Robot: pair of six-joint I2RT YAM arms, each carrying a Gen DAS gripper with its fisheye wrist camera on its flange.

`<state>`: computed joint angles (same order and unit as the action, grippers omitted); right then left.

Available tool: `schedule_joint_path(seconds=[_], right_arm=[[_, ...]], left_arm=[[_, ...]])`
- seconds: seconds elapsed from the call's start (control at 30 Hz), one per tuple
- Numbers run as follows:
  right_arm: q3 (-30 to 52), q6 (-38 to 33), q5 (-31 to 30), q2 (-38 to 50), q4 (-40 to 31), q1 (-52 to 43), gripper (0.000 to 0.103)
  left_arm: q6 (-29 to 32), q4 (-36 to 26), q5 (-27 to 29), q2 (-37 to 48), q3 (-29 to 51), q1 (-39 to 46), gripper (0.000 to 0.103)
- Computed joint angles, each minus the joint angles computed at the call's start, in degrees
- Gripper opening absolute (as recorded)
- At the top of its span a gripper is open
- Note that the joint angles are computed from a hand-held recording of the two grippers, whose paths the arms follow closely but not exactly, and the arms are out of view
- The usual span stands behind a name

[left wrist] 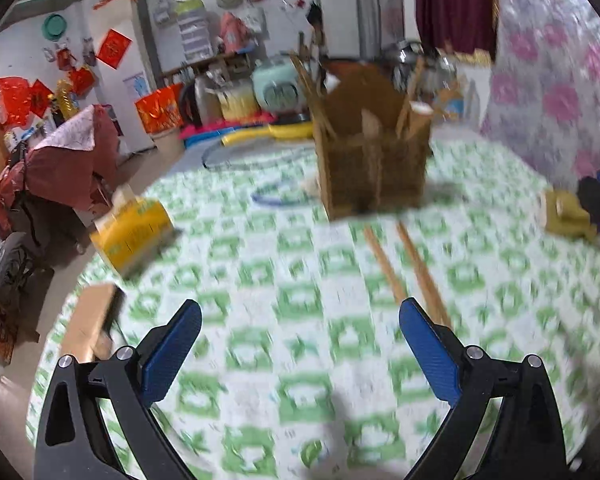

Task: Organize utensils
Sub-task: 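Open both tools to release the chopsticks into the holder, then withdraw both tools and move them over the remaining loose chopsticks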

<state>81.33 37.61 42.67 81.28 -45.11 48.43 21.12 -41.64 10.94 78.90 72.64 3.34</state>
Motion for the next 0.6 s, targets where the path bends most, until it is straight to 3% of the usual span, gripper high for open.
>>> schedule_joint_path(seconds=[0.23,0.37,0.6], right_arm=[[-8.7,5.2,-6.2,-0.1,1.0,-1.7,0.075],[-13.3,7.4,-9.8,-1.0,2.3,-4.0,0.075],[-18.1,8.1,-14.6,-3.0,5.8,-7.3,0.075]], left_arm=[[4.3,0.2,2.1,-1.7,-8.1,-0.1,0.097],[6.7,-1.4,3.5,-0.8,-9.1,-1.2,0.097],[8.3,-1.2,1.2,0.7,-10.1,-4.8,0.097]])
